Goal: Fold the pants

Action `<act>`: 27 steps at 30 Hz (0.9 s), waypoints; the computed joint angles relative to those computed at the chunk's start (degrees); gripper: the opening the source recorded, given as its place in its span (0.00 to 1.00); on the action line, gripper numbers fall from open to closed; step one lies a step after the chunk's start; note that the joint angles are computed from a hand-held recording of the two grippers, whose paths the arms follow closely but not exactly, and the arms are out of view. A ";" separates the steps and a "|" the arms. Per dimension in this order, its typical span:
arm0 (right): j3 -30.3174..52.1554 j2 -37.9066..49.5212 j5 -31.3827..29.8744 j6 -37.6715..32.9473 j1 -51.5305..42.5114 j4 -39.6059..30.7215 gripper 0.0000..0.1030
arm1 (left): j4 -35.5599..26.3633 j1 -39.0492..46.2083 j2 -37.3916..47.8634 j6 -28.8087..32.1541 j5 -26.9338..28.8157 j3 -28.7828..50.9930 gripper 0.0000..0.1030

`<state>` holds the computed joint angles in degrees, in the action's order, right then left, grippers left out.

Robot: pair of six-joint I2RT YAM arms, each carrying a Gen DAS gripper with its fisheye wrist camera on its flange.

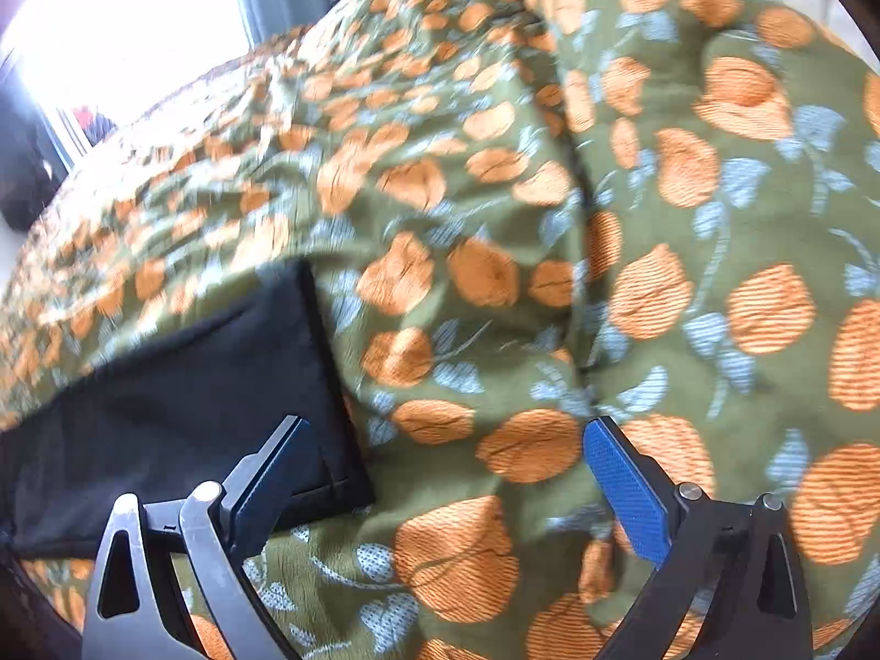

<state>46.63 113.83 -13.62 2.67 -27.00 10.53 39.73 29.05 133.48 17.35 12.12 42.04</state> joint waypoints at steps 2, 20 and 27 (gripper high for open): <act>-1.94 -0.82 -14.32 3.57 -3.86 1.54 0.96 | 0.05 -0.02 0.04 0.03 -0.07 0.01 0.98; -1.60 8.40 -4.73 22.55 9.97 19.03 0.25 | 0.20 -0.06 0.11 -0.06 -0.15 0.00 0.99; -24.21 -26.22 -13.31 -13.72 24.10 7.77 0.20 | 0.23 0.02 0.31 0.11 -0.37 0.10 0.99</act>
<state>22.42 87.61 -26.93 -11.05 -2.91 18.31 39.96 29.07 133.79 17.47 11.75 42.14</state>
